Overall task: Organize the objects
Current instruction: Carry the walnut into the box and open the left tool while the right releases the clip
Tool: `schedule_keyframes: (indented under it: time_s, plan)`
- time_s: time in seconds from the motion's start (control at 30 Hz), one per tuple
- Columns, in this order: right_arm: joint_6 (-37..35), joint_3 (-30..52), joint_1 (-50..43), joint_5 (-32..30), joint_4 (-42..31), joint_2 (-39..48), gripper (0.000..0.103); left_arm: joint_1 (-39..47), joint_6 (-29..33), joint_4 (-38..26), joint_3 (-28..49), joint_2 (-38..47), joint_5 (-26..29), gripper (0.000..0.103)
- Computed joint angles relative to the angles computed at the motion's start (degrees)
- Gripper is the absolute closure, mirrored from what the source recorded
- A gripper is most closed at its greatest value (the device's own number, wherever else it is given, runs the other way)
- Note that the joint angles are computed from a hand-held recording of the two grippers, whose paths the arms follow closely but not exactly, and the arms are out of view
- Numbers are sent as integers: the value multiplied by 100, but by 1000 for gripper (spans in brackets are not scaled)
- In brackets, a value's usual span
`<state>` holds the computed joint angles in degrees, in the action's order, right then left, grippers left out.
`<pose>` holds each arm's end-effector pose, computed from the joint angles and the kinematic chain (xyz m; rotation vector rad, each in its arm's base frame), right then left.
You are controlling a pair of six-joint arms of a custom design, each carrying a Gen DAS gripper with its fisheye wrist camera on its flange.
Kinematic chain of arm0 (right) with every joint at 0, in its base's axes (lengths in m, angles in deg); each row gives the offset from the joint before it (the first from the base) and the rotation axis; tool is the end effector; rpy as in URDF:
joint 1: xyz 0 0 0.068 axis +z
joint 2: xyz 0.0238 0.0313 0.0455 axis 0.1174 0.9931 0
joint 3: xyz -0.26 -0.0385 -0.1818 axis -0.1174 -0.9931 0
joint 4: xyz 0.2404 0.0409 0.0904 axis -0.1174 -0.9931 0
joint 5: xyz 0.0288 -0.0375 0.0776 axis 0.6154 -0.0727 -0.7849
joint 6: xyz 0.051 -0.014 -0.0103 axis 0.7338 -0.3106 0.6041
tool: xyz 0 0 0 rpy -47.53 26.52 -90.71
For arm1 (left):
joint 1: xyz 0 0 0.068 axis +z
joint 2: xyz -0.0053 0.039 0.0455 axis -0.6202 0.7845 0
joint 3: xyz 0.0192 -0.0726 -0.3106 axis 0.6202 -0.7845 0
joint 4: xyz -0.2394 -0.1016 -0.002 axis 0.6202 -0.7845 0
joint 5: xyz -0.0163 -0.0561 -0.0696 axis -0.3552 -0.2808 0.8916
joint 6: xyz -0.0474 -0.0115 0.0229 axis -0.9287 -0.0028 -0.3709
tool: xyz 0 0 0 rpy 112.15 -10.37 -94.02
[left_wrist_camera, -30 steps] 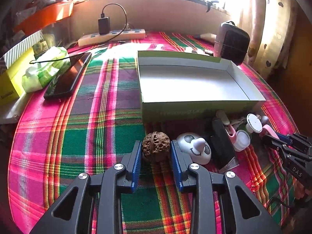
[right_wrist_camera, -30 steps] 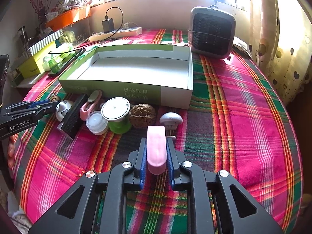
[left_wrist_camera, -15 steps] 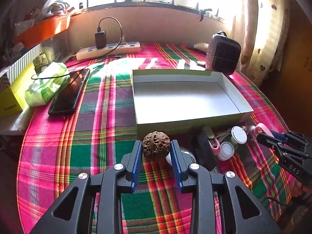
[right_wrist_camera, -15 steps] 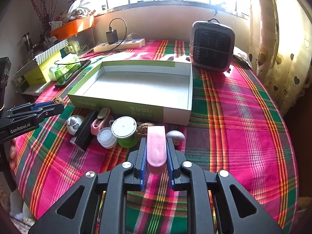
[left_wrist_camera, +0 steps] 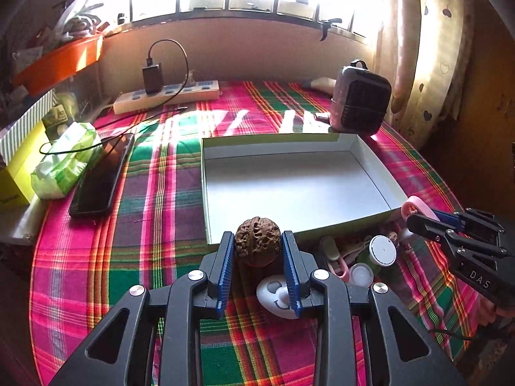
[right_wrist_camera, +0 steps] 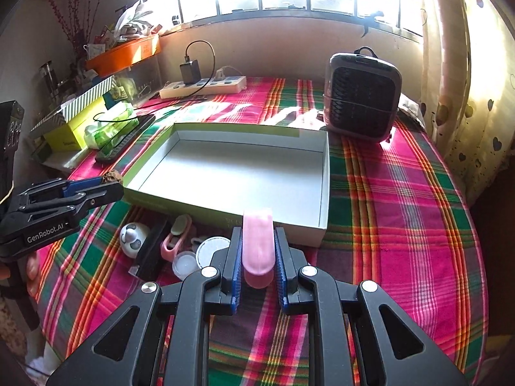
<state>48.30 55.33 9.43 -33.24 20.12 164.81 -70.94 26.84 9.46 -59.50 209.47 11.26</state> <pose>0.2909 0.0261 0.0212 -0.5741 2.3428 0.3191 0.2352 -0.1337 0.0339 -0.2343 2.3735 -0.0386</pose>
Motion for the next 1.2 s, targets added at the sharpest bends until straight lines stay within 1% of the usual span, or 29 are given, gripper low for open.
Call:
schedule_keyframes:
  time_s: [0.2,0.27,0.53,0.67,0.8,1.03,1.2]
  plan:
    - [201,458,258,173,-400,10,84,343,207,-171,350,93,284,76]
    - [258,652,332,209,-587,17,84,469,271,-354,537,145,374,76]
    - [474,1613,590,371,-1455,201,84,895,493,-740,1185,350,798,76]
    - [585,2189,681,471,-1944,427,84,1032,656,-1133,1626,463,848,76]
    - [652,2599,774,534,-2261,606,84,1167,763,-1440,2013,619,957,76]
    - [728,3217,874,665,-2771,923,84,1328,877,-1760,2525,895,1130,76]
    - [786,3513,884,730,-2977,1115,84,1382,891,-1985,2804,1064,1177,76]
